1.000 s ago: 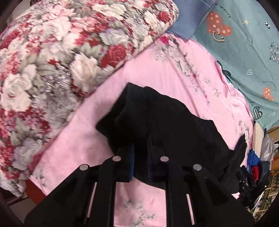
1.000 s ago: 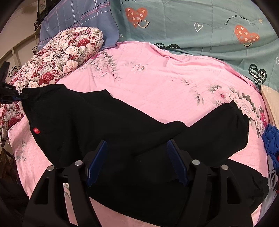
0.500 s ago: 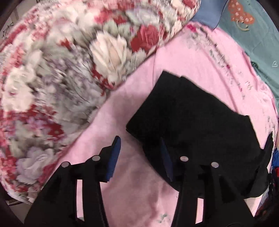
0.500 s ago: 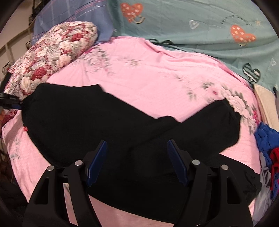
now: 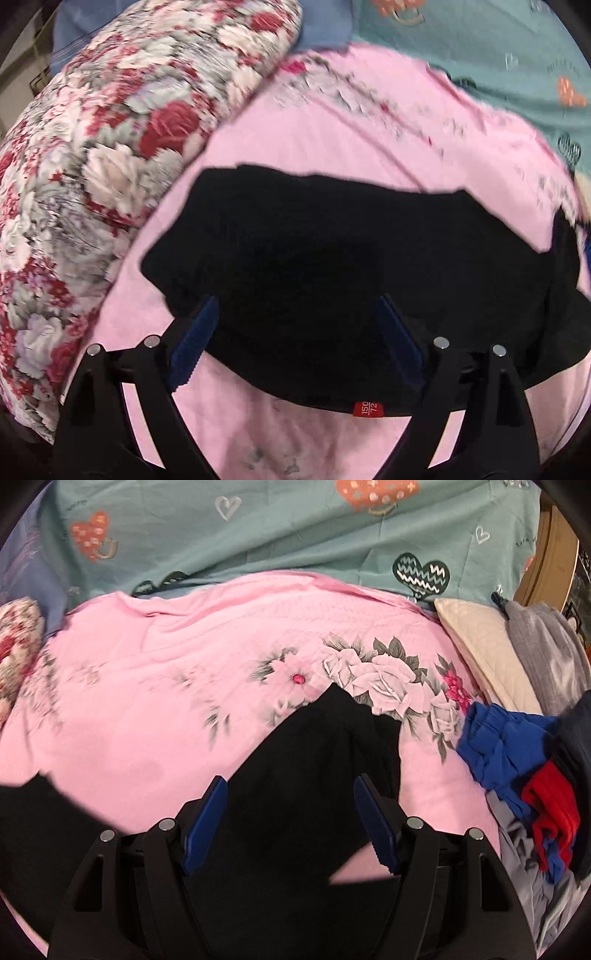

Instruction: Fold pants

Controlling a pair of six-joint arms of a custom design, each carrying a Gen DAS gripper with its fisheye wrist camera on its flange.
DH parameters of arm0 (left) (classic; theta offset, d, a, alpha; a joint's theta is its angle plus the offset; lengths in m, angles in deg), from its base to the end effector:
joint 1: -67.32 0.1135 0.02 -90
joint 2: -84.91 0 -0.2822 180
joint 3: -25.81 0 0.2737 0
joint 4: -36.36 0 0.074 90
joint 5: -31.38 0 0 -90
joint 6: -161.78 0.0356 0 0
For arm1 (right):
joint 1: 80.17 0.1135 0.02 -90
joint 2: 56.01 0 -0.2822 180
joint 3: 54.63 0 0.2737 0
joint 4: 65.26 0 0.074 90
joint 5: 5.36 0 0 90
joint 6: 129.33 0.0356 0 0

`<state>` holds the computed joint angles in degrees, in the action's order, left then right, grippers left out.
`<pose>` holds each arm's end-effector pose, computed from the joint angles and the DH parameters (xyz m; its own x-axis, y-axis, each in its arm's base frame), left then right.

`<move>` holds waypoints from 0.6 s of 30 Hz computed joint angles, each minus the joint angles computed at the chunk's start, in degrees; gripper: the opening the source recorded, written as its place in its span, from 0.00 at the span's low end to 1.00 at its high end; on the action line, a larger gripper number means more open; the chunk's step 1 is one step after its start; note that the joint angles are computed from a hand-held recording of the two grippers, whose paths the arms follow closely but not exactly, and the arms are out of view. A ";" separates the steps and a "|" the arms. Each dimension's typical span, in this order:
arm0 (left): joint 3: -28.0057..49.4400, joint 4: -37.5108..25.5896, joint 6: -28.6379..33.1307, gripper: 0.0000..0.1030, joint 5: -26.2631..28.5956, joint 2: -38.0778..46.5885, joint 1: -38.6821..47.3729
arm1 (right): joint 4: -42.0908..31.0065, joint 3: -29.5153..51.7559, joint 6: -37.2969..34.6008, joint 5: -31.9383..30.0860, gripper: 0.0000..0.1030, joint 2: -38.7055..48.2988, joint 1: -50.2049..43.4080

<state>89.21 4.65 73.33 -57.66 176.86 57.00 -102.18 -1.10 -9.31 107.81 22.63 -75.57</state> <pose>0.3190 -0.0587 0.1696 -0.8489 0.1821 -0.4963 0.2103 0.9776 -0.0011 0.2626 0.0071 0.1798 -0.7071 0.4045 -0.5799 0.5359 0.8417 -0.0662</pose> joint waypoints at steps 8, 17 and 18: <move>-3.61 6.95 -0.47 0.93 -5.39 5.10 -4.98 | 2.54 12.92 3.54 -10.45 0.69 19.19 -11.59; -1.69 6.85 0.36 0.98 -3.37 7.43 -4.10 | 3.34 10.69 5.37 -9.22 0.07 19.60 -13.24; -1.57 6.80 0.52 0.98 -3.02 7.53 -3.90 | 4.44 8.88 5.10 -11.33 0.07 17.85 -14.74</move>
<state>87.65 11.46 73.85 -60.68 184.39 53.10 -97.73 7.78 -4.21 96.47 40.48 -90.31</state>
